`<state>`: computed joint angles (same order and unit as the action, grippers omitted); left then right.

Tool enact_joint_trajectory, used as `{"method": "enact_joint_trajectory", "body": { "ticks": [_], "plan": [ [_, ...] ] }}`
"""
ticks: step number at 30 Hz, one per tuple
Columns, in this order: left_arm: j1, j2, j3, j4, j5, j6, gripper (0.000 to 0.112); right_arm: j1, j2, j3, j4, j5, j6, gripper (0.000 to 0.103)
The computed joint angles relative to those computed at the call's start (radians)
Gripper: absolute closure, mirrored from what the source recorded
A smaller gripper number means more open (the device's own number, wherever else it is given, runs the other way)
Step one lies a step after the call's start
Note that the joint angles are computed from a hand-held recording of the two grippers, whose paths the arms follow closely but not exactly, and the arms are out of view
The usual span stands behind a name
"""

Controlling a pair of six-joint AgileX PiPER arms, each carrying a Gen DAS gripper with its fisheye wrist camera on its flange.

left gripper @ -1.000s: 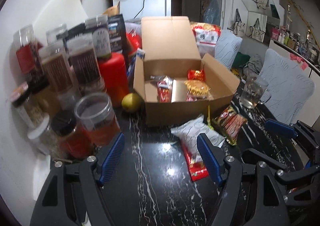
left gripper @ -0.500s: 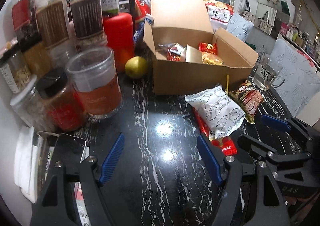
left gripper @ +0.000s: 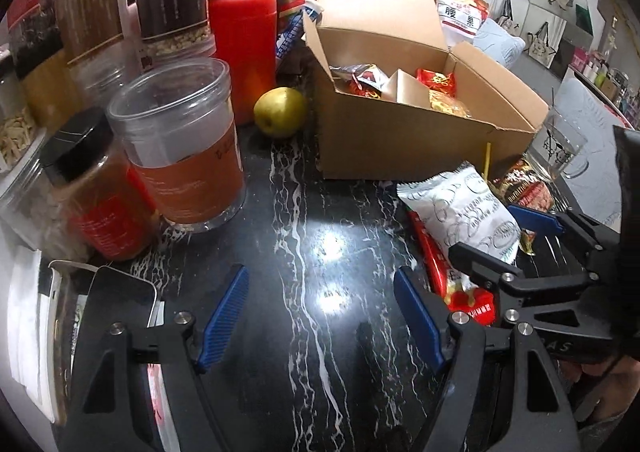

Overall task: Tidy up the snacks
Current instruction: 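Grasp the white printed pastry pouch with the right gripper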

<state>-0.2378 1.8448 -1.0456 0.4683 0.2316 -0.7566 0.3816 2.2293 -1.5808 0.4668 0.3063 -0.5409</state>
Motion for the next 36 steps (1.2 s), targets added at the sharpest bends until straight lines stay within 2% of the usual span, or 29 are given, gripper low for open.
{"method": "enact_joint_trajectory", "body": {
  "ticks": [4,9,11,12,14,15,18,22,29,36],
  "plan": [
    [0.013,0.023,-0.033,-0.087,0.012,0.083,0.038,0.002,0.070,-0.126,-0.104,0.094,0.088,0.017],
    [0.014,0.036,-0.058,-0.154,0.021,0.149,0.038,0.011,0.092,-0.162,-0.195,0.108,0.150,0.012],
    [0.008,0.039,-0.066,-0.164,0.026,0.156,0.038,0.010,0.090,-0.157,-0.212,0.097,0.168,0.017],
    [0.005,0.039,-0.069,-0.161,0.028,0.153,0.038,0.007,0.084,-0.145,-0.197,0.086,0.150,0.026],
    [-0.006,0.041,-0.075,-0.118,0.038,0.111,0.038,-0.006,0.065,-0.115,-0.087,0.081,0.033,0.037],
    [-0.013,0.043,-0.079,-0.106,0.045,0.099,0.038,-0.013,0.056,-0.102,-0.023,0.088,-0.037,0.045],
    [-0.024,0.040,-0.077,-0.108,0.048,0.096,0.038,-0.024,0.031,-0.054,0.068,0.070,-0.139,0.048],
    [-0.048,0.036,-0.069,-0.041,0.050,0.026,0.038,-0.060,-0.036,0.056,0.300,0.044,-0.342,0.049],
    [-0.079,0.051,-0.088,-0.168,0.025,0.144,0.038,-0.122,-0.168,0.256,0.560,-0.015,-0.558,0.049],
    [-0.135,0.117,-0.171,-0.275,0.051,0.252,0.038,-0.179,-0.219,0.364,0.723,-0.040,-0.701,0.049]
  ]
}}
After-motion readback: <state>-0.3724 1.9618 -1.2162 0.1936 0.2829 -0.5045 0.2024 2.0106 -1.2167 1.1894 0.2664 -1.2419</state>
